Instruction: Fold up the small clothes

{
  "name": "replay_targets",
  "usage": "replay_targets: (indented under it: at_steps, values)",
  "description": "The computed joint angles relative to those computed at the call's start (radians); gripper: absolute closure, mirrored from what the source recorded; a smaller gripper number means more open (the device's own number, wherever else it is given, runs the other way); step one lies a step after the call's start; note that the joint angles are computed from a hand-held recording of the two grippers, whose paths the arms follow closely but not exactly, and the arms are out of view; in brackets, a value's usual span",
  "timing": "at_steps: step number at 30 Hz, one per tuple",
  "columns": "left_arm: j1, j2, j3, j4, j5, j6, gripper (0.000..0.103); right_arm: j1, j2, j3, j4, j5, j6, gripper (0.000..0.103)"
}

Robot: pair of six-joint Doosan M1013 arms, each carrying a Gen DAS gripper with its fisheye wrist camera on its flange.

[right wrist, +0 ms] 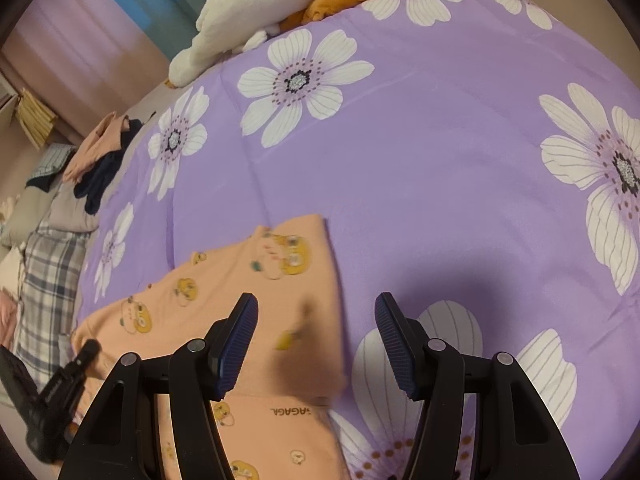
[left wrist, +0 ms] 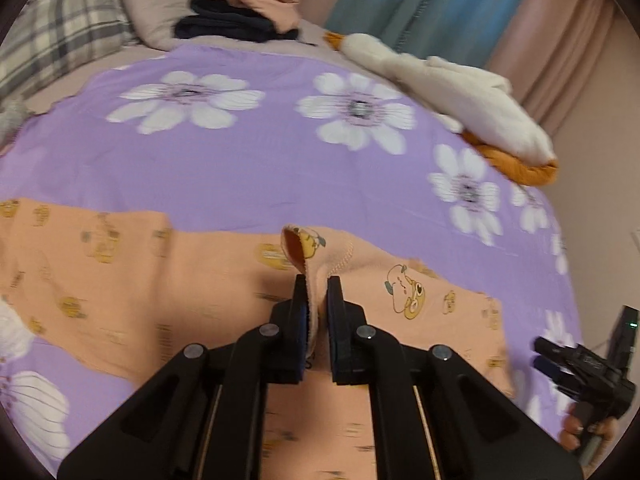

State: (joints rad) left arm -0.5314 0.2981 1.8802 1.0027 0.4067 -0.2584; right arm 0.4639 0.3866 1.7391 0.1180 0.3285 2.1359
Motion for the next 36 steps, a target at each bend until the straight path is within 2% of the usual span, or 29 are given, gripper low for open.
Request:
replay_targets:
  at_steps: [4, 7, 11, 17, 20, 22, 23, 24, 26, 27, 31, 33, 36]
  values:
    - [0.017, -0.002, 0.017, -0.027, 0.001, 0.012, 0.095, 0.003, 0.009, -0.012, 0.023, 0.022, -0.029, 0.043]
    - [0.019, 0.004, 0.019, -0.045, 0.039, 0.031, 0.095, 0.005, 0.021, -0.022, 0.073, 0.043, -0.085, 0.043]
    - [0.029, 0.008, 0.027, -0.095, 0.032, 0.081, 0.095, 0.010, 0.038, -0.036, 0.134, 0.082, -0.160, 0.043]
    - [0.047, 0.038, 0.023, -0.235, 0.041, 0.248, 0.091, 0.035, 0.070, -0.062, 0.103, 0.140, -0.165, 0.043]
    - [0.059, 0.043, 0.041, -0.213, -0.007, 0.219, 0.088, 0.051, 0.078, -0.065, 0.040, 0.135, -0.158, 0.043]
    - [0.065, 0.038, 0.052, -0.201, -0.036, 0.206, 0.088, 0.065, 0.080, -0.068, -0.071, 0.140, -0.081, 0.057]
    - [0.068, 0.035, 0.055, -0.206, -0.044, 0.210, 0.088, 0.066, 0.081, -0.071, -0.102, 0.143, -0.059, 0.073]
    - [0.068, 0.035, 0.055, -0.212, -0.045, 0.217, 0.088, 0.065, 0.079, -0.067, -0.094, 0.133, -0.071, 0.083]
    - [0.068, 0.033, 0.056, -0.218, -0.048, 0.221, 0.088, 0.060, 0.072, -0.057, -0.073, 0.117, -0.082, 0.091]
    - [0.067, 0.033, 0.054, -0.215, -0.046, 0.218, 0.088, 0.058, 0.064, -0.048, -0.073, 0.100, -0.075, 0.095]
    - [0.065, 0.035, 0.049, -0.227, -0.037, 0.237, 0.087, 0.056, 0.038, -0.017, -0.089, 0.045, -0.068, 0.096]
    - [0.066, 0.037, 0.047, -0.230, -0.041, 0.244, 0.086, 0.059, 0.048, -0.027, -0.116, 0.065, -0.045, 0.096]
    - [0.063, 0.043, 0.044, -0.219, -0.037, 0.259, 0.083, 0.072, 0.090, -0.075, -0.190, 0.164, 0.012, 0.096]
